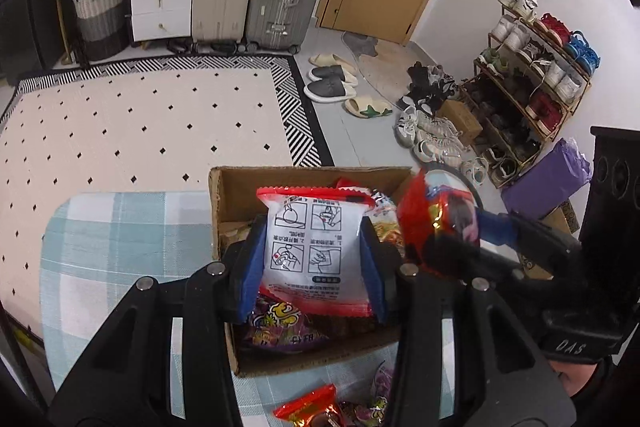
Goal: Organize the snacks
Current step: 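Open both grippers to drop the packs into the box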
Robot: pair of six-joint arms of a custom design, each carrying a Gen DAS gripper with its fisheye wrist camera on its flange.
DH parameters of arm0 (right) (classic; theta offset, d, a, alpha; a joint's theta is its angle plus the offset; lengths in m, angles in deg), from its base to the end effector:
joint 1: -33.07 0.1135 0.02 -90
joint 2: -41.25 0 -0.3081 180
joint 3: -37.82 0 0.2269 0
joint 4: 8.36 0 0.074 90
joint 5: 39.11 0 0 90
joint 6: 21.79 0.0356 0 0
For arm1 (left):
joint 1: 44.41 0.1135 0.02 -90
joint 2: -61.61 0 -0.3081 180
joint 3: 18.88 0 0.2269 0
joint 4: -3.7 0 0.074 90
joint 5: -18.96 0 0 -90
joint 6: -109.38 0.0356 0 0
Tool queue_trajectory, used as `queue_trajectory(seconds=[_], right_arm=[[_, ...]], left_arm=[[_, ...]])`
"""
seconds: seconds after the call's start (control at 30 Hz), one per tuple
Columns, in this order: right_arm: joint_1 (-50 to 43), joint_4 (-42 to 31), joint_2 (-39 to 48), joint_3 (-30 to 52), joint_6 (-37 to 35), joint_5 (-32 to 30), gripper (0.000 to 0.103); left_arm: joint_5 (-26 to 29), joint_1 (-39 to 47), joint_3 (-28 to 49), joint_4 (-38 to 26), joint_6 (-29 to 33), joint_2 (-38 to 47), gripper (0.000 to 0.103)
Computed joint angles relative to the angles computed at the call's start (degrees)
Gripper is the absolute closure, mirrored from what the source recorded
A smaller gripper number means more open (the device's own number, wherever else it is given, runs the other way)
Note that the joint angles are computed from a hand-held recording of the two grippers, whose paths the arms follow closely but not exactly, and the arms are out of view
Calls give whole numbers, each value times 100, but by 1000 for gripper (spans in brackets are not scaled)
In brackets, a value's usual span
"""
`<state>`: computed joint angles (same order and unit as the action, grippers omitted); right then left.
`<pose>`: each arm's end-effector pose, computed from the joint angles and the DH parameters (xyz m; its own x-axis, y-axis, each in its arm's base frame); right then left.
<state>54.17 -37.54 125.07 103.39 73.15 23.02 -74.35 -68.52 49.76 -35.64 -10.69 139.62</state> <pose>0.2493 0.1140 0.2711 -0.7373 -0.2029 -0.6443 -0.5518 0.7311 0.4012 0.2310 -0.1011 0.2956 -0.7804 -0.1988 -0.5928 -0.0208 0.9559 -0.2931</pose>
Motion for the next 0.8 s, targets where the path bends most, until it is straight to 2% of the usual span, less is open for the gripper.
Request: queue_trajectory(seconds=[0.17, 0.23, 0.3, 0.33, 0.47, 0.57, 0.63, 0.8], right_arm=[[105, 464, 464, -150, -135, -3, 55], [164, 550, 553, -179, -189, 131, 52], [165, 582, 604, -200, -213, 150, 50], [156, 579, 613, -210, -244, 182, 50], [147, 506, 471, -257, -305, 296, 48], [9, 341, 288, -258, -387, 232, 37], [-61, 253, 70, -292, -417, 197, 37], [-299, -103, -771, -445, -424, -10, 37]], left_arm=[[415, 338, -339, 999, 273, 694, 63], [284, 303, -376, 1155, 271, 883, 62], [314, 333, -416, 1352, 291, 1065, 56], [251, 308, -425, 1352, 264, 1112, 47], [234, 392, -515, 1344, 103, 1058, 25], [132, 410, -699, 1154, -3, 585, 24], [-27, 325, -722, 919, 18, 292, 24], [-945, -387, -755, -6, -255, -752, 24]])
